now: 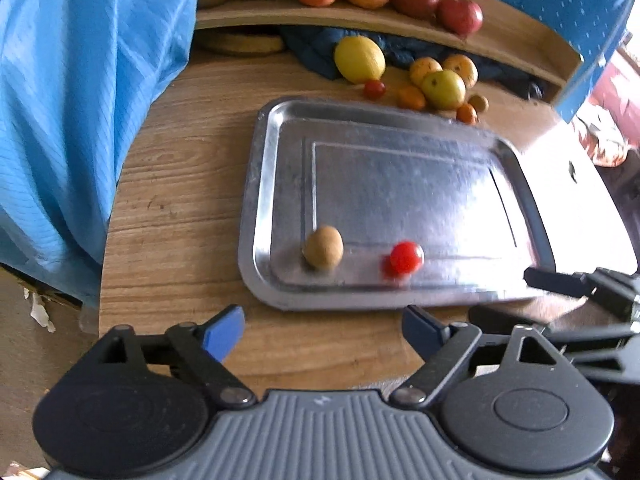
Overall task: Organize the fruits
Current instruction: 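Open left tool dropping brown fruit while right tool releases tomato onto tray, then lift both open tools away from the tray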
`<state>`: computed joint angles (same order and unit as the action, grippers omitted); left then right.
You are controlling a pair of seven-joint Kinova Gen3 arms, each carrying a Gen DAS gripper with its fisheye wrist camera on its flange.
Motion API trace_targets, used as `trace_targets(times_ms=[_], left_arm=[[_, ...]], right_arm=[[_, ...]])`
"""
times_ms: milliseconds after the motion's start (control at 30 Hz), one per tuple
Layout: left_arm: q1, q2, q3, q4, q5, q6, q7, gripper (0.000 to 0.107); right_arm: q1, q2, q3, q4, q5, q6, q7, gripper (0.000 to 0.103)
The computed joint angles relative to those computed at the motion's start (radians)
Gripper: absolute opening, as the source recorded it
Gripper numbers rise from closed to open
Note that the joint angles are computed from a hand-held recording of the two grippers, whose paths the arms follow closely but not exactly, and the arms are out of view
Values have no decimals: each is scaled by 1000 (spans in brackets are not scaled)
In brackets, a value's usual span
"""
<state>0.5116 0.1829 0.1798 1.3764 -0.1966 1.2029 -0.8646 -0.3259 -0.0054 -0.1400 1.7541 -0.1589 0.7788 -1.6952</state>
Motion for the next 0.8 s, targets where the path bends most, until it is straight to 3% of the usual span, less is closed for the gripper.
trace_targets(times_ms=[400, 800], left_arm=[[63, 58, -1, -90, -55, 97, 13, 100], [100, 107, -19, -160, -83, 124, -2, 101]], right_arm=[[16, -56, -4, 28, 120, 30, -147, 100], [40, -69, 10, 34, 146, 25, -180, 102]])
